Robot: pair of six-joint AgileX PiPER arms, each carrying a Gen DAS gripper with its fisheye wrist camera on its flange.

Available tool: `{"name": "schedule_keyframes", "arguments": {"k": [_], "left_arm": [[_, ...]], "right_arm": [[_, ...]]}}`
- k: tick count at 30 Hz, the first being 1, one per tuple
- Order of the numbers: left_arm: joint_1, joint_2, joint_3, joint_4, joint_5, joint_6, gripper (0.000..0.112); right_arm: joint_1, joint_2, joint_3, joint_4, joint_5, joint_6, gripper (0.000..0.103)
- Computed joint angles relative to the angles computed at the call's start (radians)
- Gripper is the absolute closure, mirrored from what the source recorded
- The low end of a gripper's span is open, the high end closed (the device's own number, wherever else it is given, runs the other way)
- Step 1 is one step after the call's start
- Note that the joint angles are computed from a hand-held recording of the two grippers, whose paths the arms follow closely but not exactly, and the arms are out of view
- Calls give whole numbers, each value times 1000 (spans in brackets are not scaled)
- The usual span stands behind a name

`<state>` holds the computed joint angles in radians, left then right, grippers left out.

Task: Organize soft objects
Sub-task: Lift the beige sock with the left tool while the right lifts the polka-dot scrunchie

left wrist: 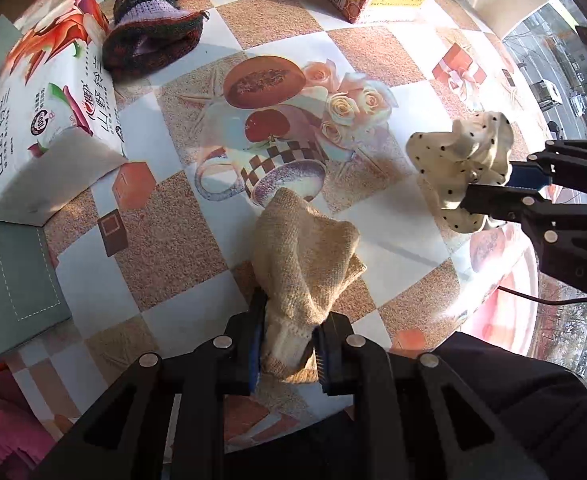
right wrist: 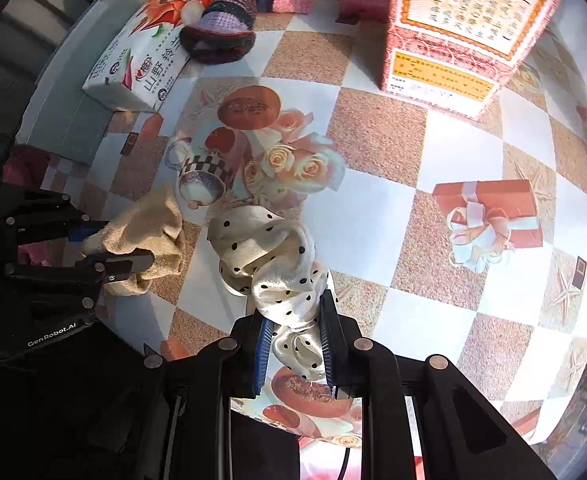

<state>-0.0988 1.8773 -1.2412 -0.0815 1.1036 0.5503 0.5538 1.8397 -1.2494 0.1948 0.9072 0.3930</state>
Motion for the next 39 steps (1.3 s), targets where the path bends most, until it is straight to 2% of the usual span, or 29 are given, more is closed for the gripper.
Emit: {"name": "schedule_keyframes", "arguments": {"k": [3, 9, 11, 14, 15, 17, 20, 27, 31, 32, 39], "left_arm": [[45, 44, -31, -16, 39, -23, 83], [38, -14, 63, 7, -66, 62, 81], [30, -20, 71, 13, -71, 65, 81], [-42, -15, 48, 61, -41, -3, 81], [-79, -4, 25, 78, -25, -29, 87], [-128, -21, 17, 103, -39, -31, 89], [-161, -23, 18, 106, -42, -39, 89], [-202, 7, 8, 152, -32, -91, 89], [-266, 4, -17, 143, 1, -46, 89], [-288, 0, -18, 150, 3, -39, 89], [-428, 19, -151, 125, 103, 29, 89]], "right_arm": [[-36, -59, 108, -7, -23, 94, 80], [-28, -38, 144, 9, -51, 58, 80], [-5, -47, 165, 6, -68, 83, 80], [-33, -30, 153, 39, -83, 70, 80], [-58, -32, 139, 43, -74, 63, 80], [-80, -70, 177, 51, -94, 79, 80], [-83, -99, 209, 53, -99, 104, 80], [-55, -48, 187, 26, -68, 82, 80], [-74, -78, 196, 42, -76, 112, 80], [-93, -94, 173, 46, -47, 122, 80], [-214, -198, 267, 49, -42, 206, 80]]}}
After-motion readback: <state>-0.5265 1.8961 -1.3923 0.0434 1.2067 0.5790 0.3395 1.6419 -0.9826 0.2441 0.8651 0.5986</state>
